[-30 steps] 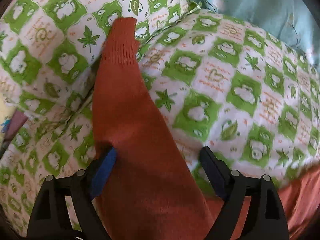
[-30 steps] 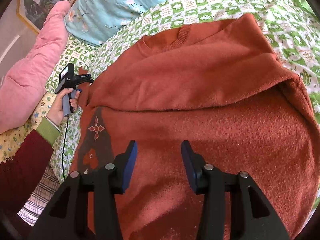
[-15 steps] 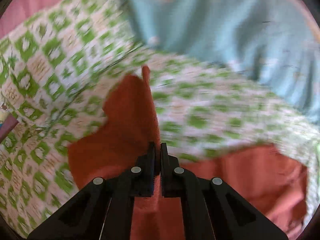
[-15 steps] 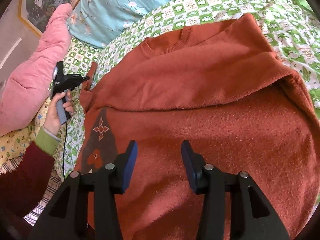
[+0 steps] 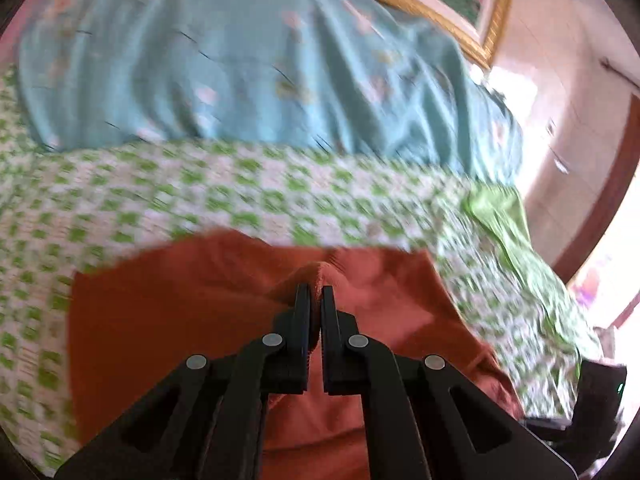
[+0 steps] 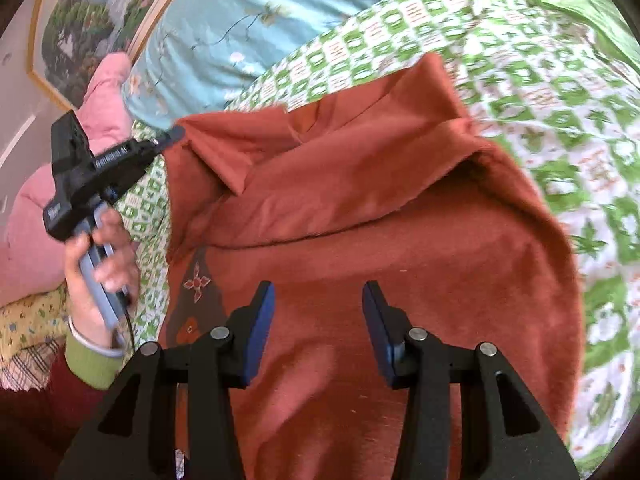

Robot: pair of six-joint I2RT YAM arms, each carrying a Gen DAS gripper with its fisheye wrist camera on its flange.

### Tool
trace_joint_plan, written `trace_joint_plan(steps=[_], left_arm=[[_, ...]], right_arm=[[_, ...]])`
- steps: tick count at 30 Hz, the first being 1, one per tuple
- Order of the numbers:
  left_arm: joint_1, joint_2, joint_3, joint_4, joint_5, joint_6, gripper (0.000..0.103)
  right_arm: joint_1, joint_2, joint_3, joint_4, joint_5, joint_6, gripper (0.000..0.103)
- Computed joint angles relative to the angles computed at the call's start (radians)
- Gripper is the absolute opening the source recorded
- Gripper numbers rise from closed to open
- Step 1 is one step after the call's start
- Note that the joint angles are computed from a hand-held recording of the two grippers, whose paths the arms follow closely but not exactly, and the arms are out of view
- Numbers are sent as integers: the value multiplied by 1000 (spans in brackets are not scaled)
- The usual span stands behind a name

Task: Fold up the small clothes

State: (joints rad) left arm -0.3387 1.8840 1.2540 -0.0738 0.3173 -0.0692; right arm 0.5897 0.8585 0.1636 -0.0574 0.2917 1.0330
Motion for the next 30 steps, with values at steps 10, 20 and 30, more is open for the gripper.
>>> trace_joint_plan(steps=[10, 20, 30], left_arm=[[-75, 126, -65, 57, -14, 39, 3], [20, 21, -254, 69, 35, 84, 28], [233, -143, -443, 121, -62, 139, 46]], right_arm=[[-115, -73, -46, 2, -83, -17, 47], [-360, 292, 84, 336, -363, -127, 63], [-514, 710, 304, 617, -673, -41, 68]])
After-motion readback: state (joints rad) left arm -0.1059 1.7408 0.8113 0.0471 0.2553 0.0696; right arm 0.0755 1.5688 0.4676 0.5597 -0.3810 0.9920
